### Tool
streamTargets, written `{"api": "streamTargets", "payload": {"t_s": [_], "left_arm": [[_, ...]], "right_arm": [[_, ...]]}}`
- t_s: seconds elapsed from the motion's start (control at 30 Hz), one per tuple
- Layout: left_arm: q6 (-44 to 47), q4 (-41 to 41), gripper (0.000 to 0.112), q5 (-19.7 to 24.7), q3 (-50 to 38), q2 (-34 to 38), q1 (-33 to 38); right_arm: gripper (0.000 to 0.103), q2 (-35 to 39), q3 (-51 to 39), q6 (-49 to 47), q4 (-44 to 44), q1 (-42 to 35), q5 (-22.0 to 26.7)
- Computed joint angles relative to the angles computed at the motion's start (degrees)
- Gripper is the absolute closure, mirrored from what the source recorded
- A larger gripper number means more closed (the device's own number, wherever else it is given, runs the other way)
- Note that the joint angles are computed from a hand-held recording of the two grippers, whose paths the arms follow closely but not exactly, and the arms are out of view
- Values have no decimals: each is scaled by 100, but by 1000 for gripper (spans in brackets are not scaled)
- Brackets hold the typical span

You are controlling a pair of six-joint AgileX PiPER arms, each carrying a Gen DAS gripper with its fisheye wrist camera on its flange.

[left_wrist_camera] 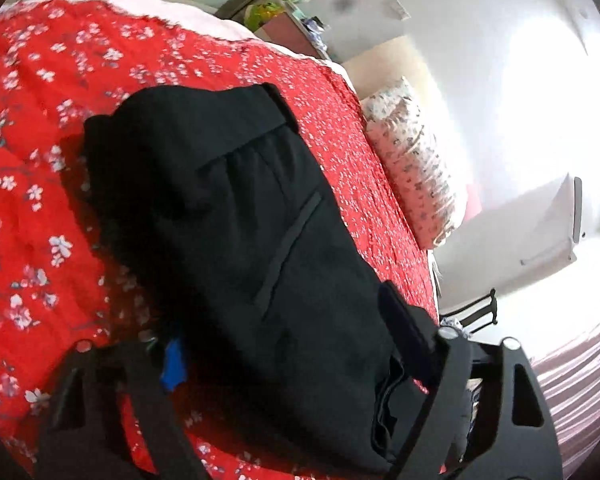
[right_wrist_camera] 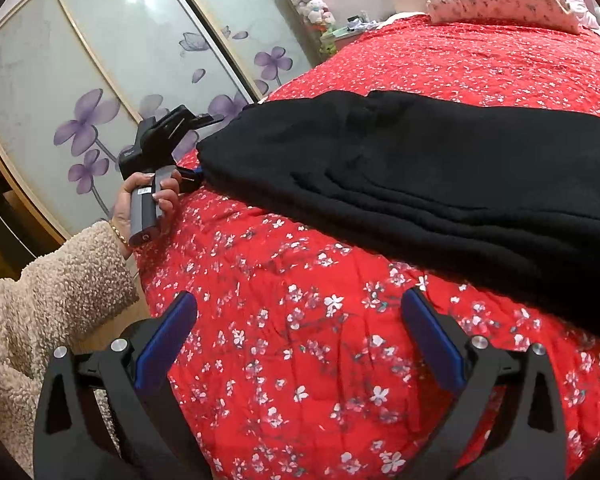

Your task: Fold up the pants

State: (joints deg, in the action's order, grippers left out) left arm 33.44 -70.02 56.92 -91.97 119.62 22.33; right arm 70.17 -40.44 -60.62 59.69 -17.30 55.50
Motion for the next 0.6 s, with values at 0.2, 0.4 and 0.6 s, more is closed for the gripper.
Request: {"api": "streamTargets", "payload": {"t_s": [0.2, 0.4, 0.6], "left_arm": [[-348, -74, 48, 14, -67, 126, 90], [-1078, 372, 90, -290, -115, 163, 75], [-1279, 1129, 96, -954, -3, -249, -279]], "right_arm": [[2, -27, 15, 30, -64, 50, -39], [2, -112, 17, 89, -87, 93, -40], [2, -255, 8, 98, -9, -63, 48]]}}
